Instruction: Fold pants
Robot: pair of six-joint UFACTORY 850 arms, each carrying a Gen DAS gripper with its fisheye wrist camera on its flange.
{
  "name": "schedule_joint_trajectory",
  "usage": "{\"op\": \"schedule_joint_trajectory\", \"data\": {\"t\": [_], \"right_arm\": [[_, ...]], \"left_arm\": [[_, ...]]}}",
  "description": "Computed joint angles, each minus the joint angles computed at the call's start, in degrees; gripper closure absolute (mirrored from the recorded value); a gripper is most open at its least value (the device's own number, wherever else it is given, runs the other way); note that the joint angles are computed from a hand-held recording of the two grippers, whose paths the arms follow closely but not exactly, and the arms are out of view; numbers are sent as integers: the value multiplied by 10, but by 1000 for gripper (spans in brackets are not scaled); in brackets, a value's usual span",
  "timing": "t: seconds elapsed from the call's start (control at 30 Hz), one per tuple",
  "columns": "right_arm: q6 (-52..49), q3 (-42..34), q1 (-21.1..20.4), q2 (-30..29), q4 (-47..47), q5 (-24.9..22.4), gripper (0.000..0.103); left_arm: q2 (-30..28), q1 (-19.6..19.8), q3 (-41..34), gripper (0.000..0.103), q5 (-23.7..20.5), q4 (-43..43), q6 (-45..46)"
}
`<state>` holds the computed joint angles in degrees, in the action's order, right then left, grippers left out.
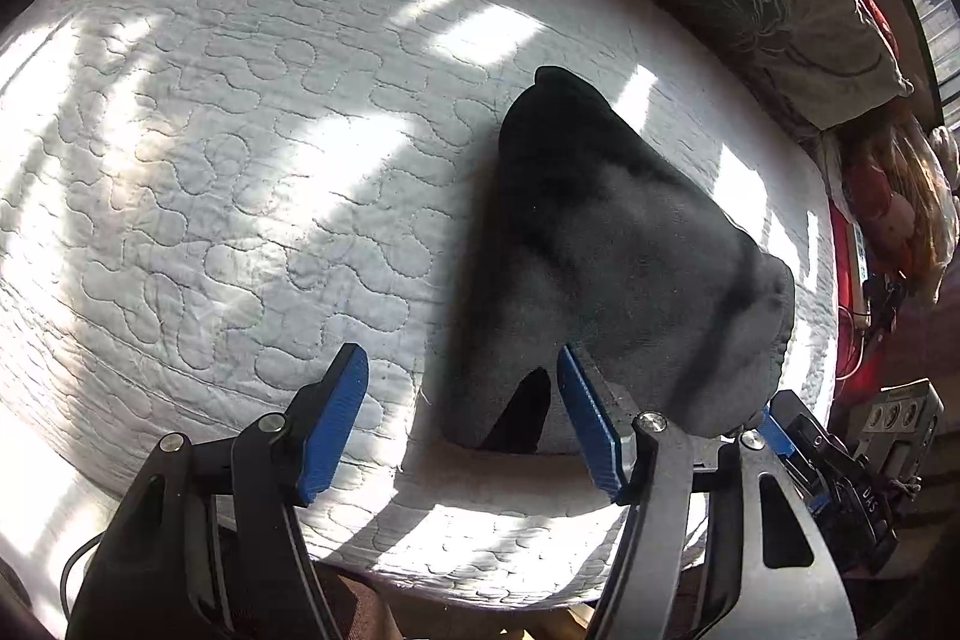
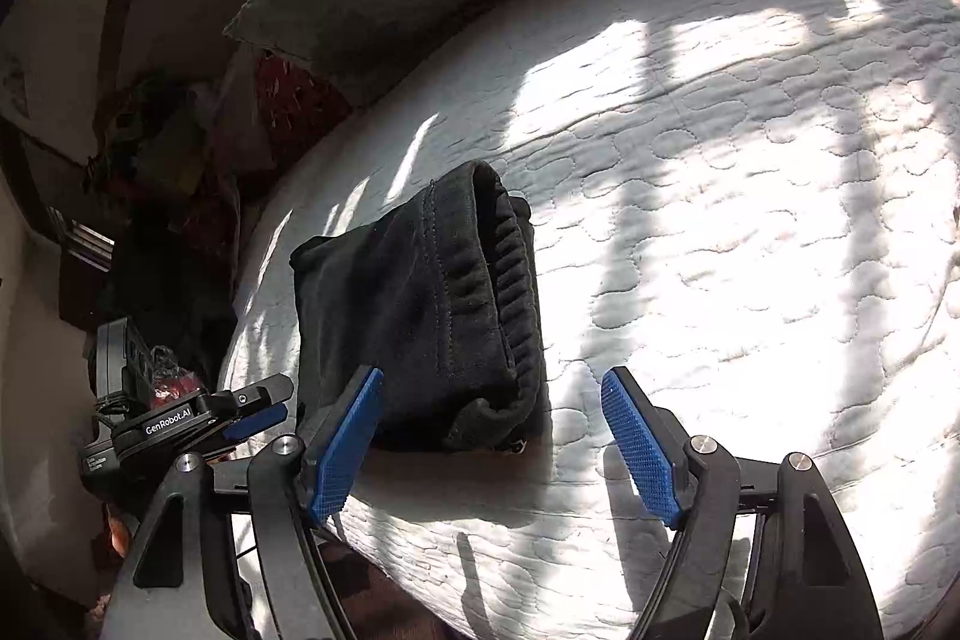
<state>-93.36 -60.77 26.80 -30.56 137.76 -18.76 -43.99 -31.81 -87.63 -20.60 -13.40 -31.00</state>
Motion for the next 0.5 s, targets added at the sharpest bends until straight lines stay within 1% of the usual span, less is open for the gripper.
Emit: {"op": "schedule_joint_trajectory", "data": {"t": [0.03,0.1,0.3,0.5], "right_arm": [[12,-4,-1,-5,-9,0,26],[42,-10,-4,-12,-30,-3,26],[121,-26,-14,-33,-83,-29,26],[148,-57,-9,-56,-107,-28,23]], "left_arm": [[-1,1,0,38,1,-14,13],[-6,0,-4,38,-2,-14,14],[-16,-2,-18,38,-11,-25,34],[-29,1,-39,38,-21,-34,52]]}}
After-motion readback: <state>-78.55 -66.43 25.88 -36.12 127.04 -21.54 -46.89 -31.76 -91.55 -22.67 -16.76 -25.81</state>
